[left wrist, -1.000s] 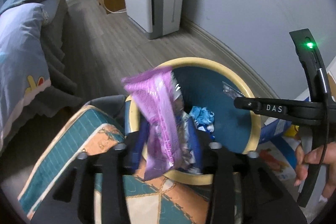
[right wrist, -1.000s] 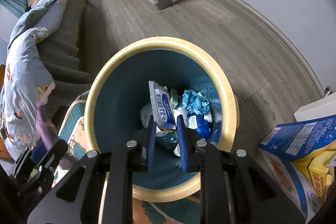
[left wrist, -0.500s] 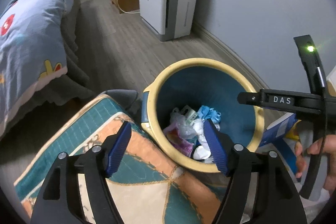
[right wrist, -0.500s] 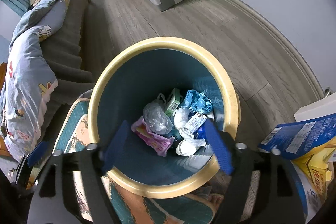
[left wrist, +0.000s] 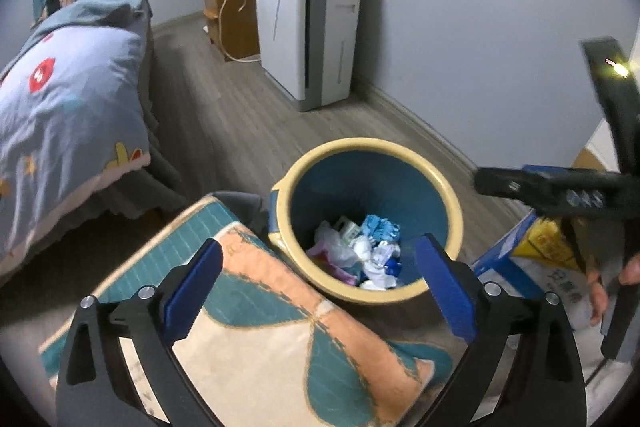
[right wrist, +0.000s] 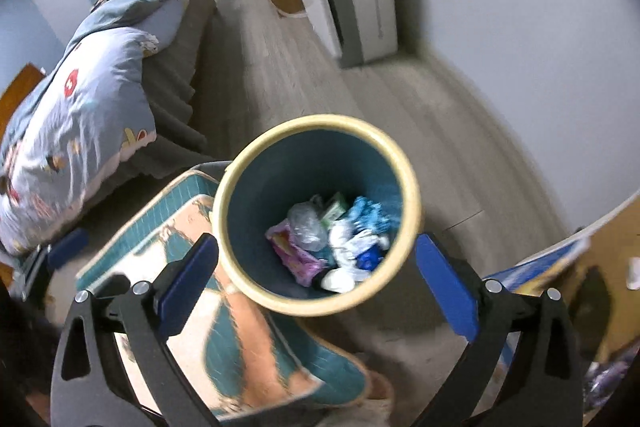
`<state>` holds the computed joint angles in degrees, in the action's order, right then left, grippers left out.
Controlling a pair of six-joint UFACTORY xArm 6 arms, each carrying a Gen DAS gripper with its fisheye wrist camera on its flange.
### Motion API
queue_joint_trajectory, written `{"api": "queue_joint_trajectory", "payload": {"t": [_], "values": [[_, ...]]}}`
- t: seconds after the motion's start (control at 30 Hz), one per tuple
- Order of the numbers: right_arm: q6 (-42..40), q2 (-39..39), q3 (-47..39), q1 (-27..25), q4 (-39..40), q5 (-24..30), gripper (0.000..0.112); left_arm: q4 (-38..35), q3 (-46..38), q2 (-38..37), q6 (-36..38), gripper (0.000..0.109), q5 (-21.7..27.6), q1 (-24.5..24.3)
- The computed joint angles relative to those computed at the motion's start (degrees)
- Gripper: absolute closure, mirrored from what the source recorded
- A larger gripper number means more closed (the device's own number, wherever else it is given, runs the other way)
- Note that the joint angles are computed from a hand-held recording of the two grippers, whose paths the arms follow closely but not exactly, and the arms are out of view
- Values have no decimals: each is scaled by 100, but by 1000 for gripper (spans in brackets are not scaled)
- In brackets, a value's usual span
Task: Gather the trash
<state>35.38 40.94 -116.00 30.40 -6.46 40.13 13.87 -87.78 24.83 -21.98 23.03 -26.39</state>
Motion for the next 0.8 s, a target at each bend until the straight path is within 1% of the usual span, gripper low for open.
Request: {"api": "queue_joint_trajectory", "payload": {"t": [0.03, 0.13, 0.2, 0.27, 0.33, 0.4, 0.53, 0.63, 0.8], "values": [[171, -289, 412, 34, -302, -143, 15, -50, 123, -85, -28, 12, -34, 4], [531, -790, 1140, 70, -787, -503, 15, -68, 378, -278, -198, 11, -38, 8], [593, -971, 1401, 77, -868, -655, 15, 181, 485, -385, -425, 11, 22, -8], [623, -1084, 1538, 77, -926, -677, 15, 555, 584, -498, -727, 11, 131, -34], [784, -1145, 1621, 81, -1095, -762, 15, 658, 709, -611, -893, 11, 163, -61], [466, -1109, 1637, 84, -728, -914, 15, 626, 725, -651, -956, 11, 258, -85], [-58, -1046, 1612, 111, -157, -965, 15, 1208, 668, -705, -1525, 11, 619, -156], [-64, -1055, 1603, 141, -158, -935, 15, 1368, 728, -765, -1622, 11, 629, -171], [40, -1049, 1553, 168, -366, -862, 15, 1015, 808, -818, -1441, 11, 559, -124]]}}
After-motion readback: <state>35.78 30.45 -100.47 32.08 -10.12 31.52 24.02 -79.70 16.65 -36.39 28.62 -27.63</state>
